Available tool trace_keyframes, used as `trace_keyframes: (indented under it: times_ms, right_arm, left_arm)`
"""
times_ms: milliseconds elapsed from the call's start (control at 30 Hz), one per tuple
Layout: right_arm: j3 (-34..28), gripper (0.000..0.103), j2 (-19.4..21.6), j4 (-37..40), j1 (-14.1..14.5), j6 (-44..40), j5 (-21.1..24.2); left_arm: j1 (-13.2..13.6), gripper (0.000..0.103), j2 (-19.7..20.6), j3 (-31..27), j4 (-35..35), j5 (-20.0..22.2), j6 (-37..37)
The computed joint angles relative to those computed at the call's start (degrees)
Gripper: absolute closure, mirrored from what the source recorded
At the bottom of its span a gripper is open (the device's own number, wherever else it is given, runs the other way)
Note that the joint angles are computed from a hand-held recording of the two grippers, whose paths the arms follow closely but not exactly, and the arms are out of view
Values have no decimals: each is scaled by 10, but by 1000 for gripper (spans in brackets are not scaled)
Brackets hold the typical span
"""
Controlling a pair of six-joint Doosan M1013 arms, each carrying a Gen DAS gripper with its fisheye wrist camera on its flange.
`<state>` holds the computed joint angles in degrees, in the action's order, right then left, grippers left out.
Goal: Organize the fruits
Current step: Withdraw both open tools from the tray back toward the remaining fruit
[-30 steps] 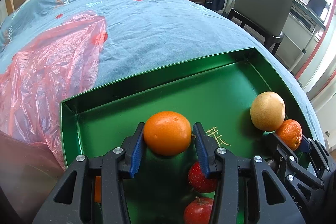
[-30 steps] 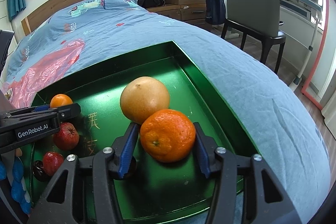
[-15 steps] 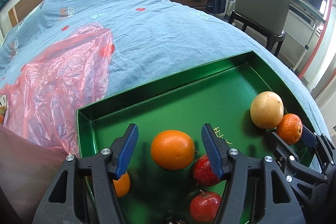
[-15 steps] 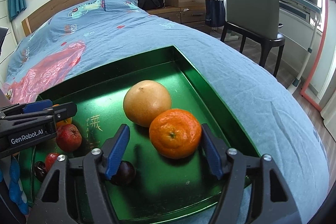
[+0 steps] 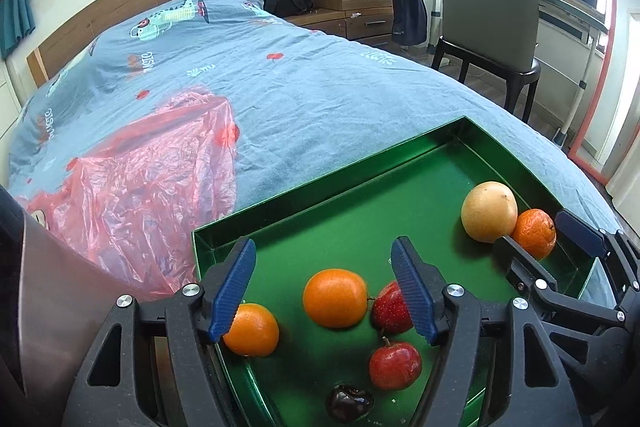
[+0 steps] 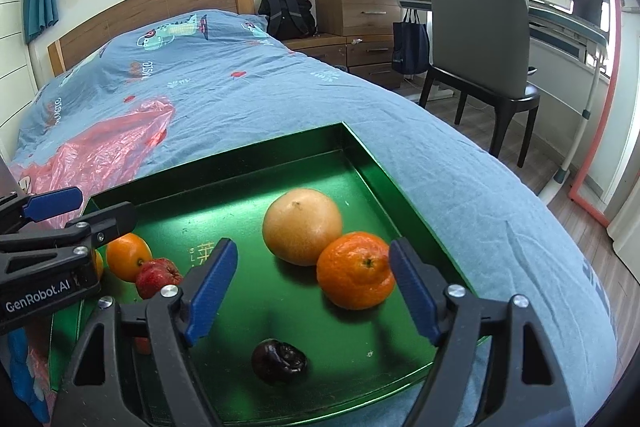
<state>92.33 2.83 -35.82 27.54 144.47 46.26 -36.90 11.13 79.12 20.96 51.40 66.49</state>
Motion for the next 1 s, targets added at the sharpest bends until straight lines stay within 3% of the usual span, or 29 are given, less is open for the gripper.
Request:
trace_keyframes:
  times_ms: [567,1000]
  right_arm:
    - [9,0,-14,-25,3,31,-15]
    - [18,0,-24,-21,2,26,-25]
  left_arm:
    - [-24,38,-46,34,12,-23,25]
    - [-42,38,-86,79,9,-8,-11]
